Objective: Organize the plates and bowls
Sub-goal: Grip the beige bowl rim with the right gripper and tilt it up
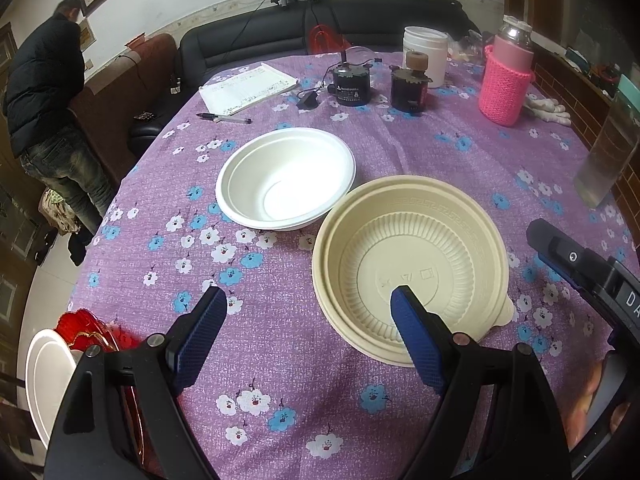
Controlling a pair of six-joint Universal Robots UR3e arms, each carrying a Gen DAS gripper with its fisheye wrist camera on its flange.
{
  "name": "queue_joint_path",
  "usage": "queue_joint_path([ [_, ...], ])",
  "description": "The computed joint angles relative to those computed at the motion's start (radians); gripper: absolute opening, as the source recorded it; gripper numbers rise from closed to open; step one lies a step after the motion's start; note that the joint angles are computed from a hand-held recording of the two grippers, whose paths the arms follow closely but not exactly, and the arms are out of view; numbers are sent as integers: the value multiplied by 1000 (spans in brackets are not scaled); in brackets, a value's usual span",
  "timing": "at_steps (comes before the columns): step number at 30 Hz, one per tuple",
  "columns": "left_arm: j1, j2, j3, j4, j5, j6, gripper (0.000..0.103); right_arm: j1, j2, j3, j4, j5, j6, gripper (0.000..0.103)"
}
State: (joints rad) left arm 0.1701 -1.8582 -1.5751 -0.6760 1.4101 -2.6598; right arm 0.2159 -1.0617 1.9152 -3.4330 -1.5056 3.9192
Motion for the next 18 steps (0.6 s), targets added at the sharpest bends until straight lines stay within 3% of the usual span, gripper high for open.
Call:
queue_joint_path([
  [18, 0, -40, 44, -22, -11, -7, 85, -12, 19, -6, 5, 32, 11, 55],
])
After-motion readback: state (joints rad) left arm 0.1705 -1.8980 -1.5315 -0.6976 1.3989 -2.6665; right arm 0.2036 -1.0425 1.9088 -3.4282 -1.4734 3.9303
